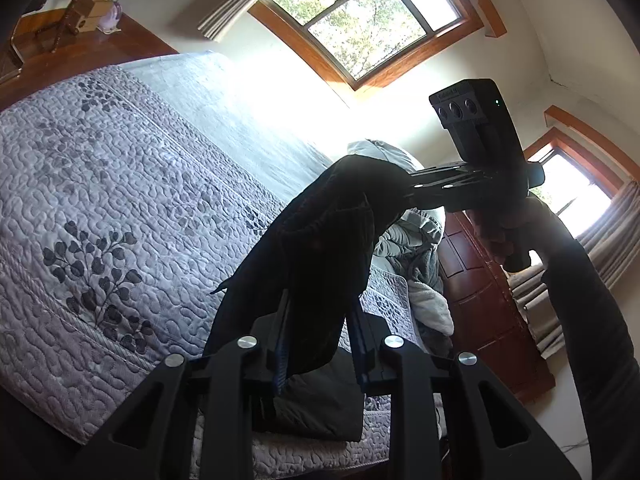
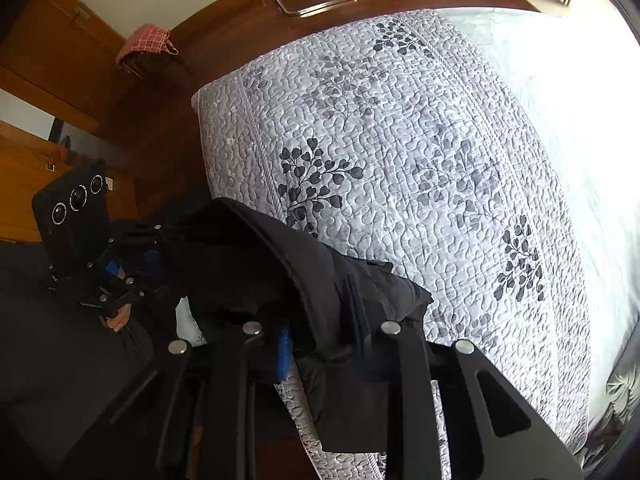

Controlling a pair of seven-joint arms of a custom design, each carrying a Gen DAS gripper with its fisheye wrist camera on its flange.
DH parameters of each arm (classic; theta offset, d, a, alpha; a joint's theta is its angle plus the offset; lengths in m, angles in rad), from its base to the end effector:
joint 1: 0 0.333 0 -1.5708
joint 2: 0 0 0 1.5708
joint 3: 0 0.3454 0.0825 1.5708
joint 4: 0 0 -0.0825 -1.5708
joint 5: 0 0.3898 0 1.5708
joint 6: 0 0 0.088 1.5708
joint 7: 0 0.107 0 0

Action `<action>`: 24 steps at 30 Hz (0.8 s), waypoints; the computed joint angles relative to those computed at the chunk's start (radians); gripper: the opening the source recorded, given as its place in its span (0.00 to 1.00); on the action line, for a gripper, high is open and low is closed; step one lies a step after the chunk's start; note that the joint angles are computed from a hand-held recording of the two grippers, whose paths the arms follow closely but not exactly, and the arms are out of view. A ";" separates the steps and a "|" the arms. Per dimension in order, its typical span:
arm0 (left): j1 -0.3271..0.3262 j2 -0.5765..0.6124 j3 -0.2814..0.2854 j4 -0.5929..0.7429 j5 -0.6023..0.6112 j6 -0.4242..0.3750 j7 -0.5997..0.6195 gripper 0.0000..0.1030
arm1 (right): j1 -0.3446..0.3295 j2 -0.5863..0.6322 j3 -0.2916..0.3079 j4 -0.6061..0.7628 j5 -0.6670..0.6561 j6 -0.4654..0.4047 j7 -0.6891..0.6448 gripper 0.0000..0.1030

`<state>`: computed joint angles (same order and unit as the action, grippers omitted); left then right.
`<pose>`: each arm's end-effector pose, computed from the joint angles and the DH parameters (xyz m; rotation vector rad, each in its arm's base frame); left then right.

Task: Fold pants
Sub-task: 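Lift the pants with both grippers and fold them over onto themselves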

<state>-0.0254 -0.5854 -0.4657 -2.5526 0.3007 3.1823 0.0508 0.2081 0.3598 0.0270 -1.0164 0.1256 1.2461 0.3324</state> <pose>0.3378 -0.2569 0.5974 -2.2173 1.1351 -1.6376 0.6181 0.1603 0.6673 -3.0406 0.1004 0.2457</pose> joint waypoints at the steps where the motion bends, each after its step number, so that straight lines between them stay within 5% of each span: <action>1: -0.003 0.007 -0.001 0.009 0.003 -0.005 0.004 0.25 | -0.005 -0.007 -0.003 -0.006 0.002 0.003 -0.004 0.21; 24: -0.001 0.247 -0.098 0.271 0.178 -0.067 0.024 0.24 | -0.160 -0.062 -0.054 -0.074 0.042 0.083 -0.117 0.15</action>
